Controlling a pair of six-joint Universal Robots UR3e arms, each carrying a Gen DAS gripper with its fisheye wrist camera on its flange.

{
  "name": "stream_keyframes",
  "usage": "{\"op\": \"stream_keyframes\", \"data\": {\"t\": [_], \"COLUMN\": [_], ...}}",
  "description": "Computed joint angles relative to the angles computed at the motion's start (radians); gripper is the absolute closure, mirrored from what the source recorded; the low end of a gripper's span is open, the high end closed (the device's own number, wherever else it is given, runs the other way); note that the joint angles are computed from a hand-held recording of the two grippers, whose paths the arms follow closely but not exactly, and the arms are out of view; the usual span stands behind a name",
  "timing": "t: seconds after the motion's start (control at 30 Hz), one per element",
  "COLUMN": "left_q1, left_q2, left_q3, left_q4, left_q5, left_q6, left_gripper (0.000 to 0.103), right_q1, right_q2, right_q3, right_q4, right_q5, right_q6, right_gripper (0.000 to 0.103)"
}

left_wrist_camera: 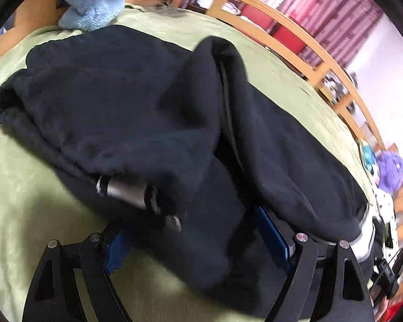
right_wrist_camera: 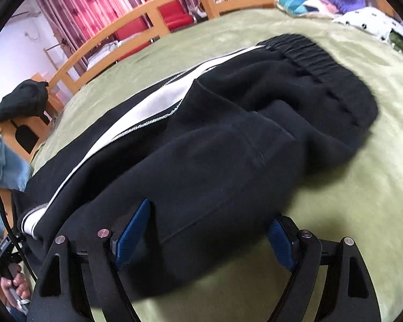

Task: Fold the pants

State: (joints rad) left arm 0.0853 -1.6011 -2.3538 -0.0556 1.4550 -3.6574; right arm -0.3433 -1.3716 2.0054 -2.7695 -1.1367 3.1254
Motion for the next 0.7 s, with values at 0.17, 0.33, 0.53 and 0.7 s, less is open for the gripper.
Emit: {"op": "stream_keyframes", "data": {"t": [0.17,0.33,0.53,0.7], "left_q1": [-0.026,-0.129,-0.060,-0.037], "left_q2": [-0.117,-0.233,-0.143,0.094], "left_q3": [0.109,0.205,0.106,-0.039], "left_q4": [0.021,0.046,0.083,0.037], "left_q5": [0.046,0.211,0.144,0.096], "left_q6": [-0.087,-0.134,-0.080,-0.082], "left_gripper": [0.019,0.026,0.087,0.089], "right_q1": [0.055,0.118,0.161,0.056], "right_q2": [0.114,0.172,0.130,-0.050], "right_q3": [-0.128,-0.121,-0.063,0.058], "right_q4": [-0.023,-0.190,-0.305,-0.246], "right_q5": [-0.021,-0.112,-0.182,-0.058], "right_q6": [0.074,0.100,0.075,0.072], "right_gripper": [0.014,0.037,0.085,0.087]}}
